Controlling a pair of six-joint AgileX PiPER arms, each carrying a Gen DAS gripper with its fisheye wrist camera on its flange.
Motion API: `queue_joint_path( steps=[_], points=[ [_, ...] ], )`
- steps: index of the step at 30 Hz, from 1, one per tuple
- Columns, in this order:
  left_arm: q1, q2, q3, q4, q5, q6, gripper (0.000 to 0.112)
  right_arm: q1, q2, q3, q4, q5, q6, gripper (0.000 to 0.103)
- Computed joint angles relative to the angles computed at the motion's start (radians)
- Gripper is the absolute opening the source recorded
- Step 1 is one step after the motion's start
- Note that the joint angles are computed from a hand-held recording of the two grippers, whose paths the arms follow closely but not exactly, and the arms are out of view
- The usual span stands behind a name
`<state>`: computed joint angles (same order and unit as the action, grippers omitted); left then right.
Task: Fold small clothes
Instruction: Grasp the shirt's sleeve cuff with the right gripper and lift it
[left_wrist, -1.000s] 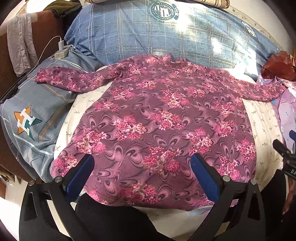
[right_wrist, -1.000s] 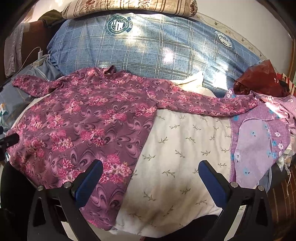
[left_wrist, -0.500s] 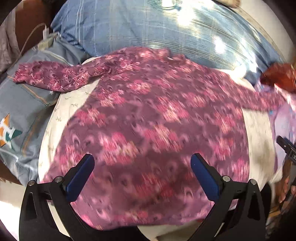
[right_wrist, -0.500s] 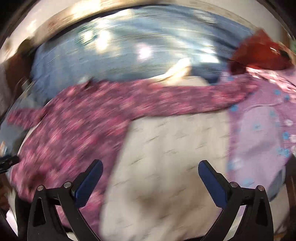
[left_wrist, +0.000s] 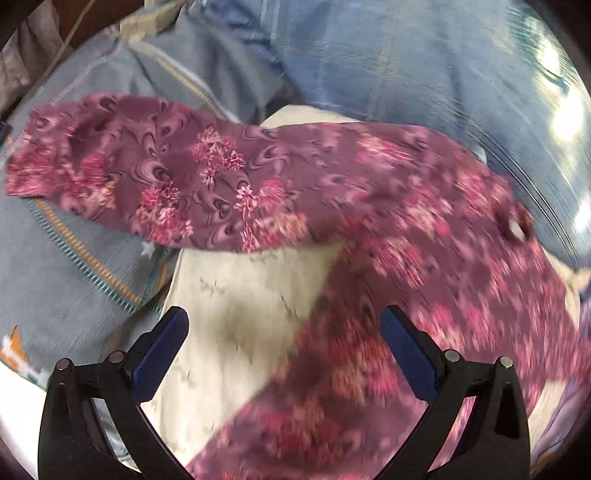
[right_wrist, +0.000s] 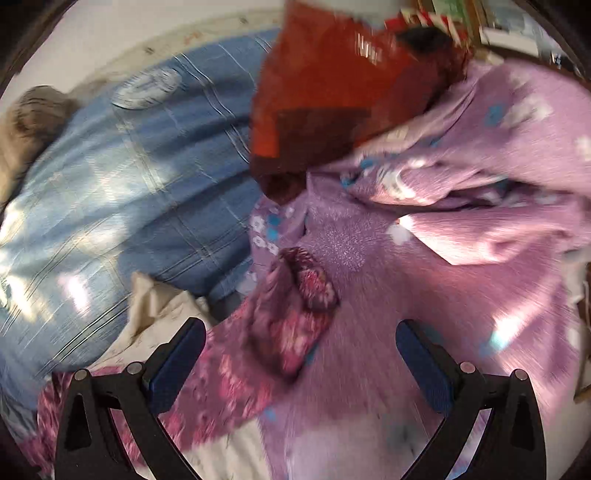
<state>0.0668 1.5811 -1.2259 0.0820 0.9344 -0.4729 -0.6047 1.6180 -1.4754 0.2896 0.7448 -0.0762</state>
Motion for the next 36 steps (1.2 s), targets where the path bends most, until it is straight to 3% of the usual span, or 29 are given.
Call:
queue_joint_path(
  steps=[2, 4, 5, 6, 8, 10, 11, 12, 14, 17, 21, 26, 31, 34, 35, 36],
  points=[
    [0.024, 0.067, -0.045, -0.02, 0.006, 0.001, 0.103, 0.012, 0.063, -0.033, 0.002, 0.021, 0.014, 0.102],
    [0.038, 0.127, -0.082, -0.034, 0.01, -0.007, 0.103, 0.044, 0.057, 0.012, -0.034, -0.06, 0.008, 0.101],
    [0.042, 0.142, -0.092, -0.039, 0.009, -0.007, 0.103, 0.05, 0.057, 0.018, -0.024, -0.079, -0.025, 0.095],
    [0.044, 0.159, -0.101, -0.046, 0.005, -0.008, 0.103, 0.059, 0.058, 0.01, -0.03, -0.08, -0.041, 0.081],
    [0.043, 0.179, -0.111, -0.048, -0.002, -0.012, 0.103, 0.092, 0.063, 0.002, -0.078, -0.076, -0.038, 0.075],
    [0.038, 0.199, -0.123, -0.046, -0.004, -0.013, 0.103, 0.111, 0.081, -0.031, -0.127, -0.057, -0.03, 0.059],
    [0.035, 0.204, -0.121, -0.045, -0.01, -0.012, 0.103, 0.109, 0.09, -0.047, -0.129, -0.044, -0.032, 0.035],
    [0.033, 0.21, -0.121, -0.044, -0.017, -0.01, 0.103, 0.104, 0.107, -0.067, -0.114, -0.016, -0.038, 0.02],
    [0.033, 0.223, -0.112, -0.037, -0.029, -0.013, 0.103, 0.102, 0.123, -0.085, -0.124, 0.01, -0.024, 0.014],
    [0.047, 0.225, -0.094, -0.051, -0.054, 0.006, 0.103, 0.125, 0.036, -0.013, -0.22, -0.045, 0.053, 0.013],
    [0.087, 0.198, -0.068, -0.082, -0.08, 0.071, 0.103, 0.193, -0.081, 0.051, -0.115, -0.081, -0.012, 0.013],
    [0.146, 0.126, -0.035, -0.172, -0.085, 0.205, 0.103, 0.509, -0.086, -0.001, -0.008, -0.052, -0.015, 0.013],
    [0.2, -0.025, 0.079, -0.227, -0.093, 0.362, 0.103, 0.899, 0.143, -0.237, 0.123, -0.05, 0.043, 0.013],
    [0.239, -0.104, 0.126, -0.25, -0.075, 0.431, 0.103, 1.104, 0.4, -0.535, 0.11, 0.035, 0.142, 0.019],
    [0.254, -0.128, 0.141, -0.252, -0.072, 0.456, 0.103, 1.151, 0.483, -0.635, 0.103, 0.072, 0.186, 0.026],
    [0.246, -0.144, 0.14, -0.237, -0.06, 0.444, 0.103, 1.199, 0.572, -0.735, 0.087, 0.107, 0.23, 0.05]
  ],
)
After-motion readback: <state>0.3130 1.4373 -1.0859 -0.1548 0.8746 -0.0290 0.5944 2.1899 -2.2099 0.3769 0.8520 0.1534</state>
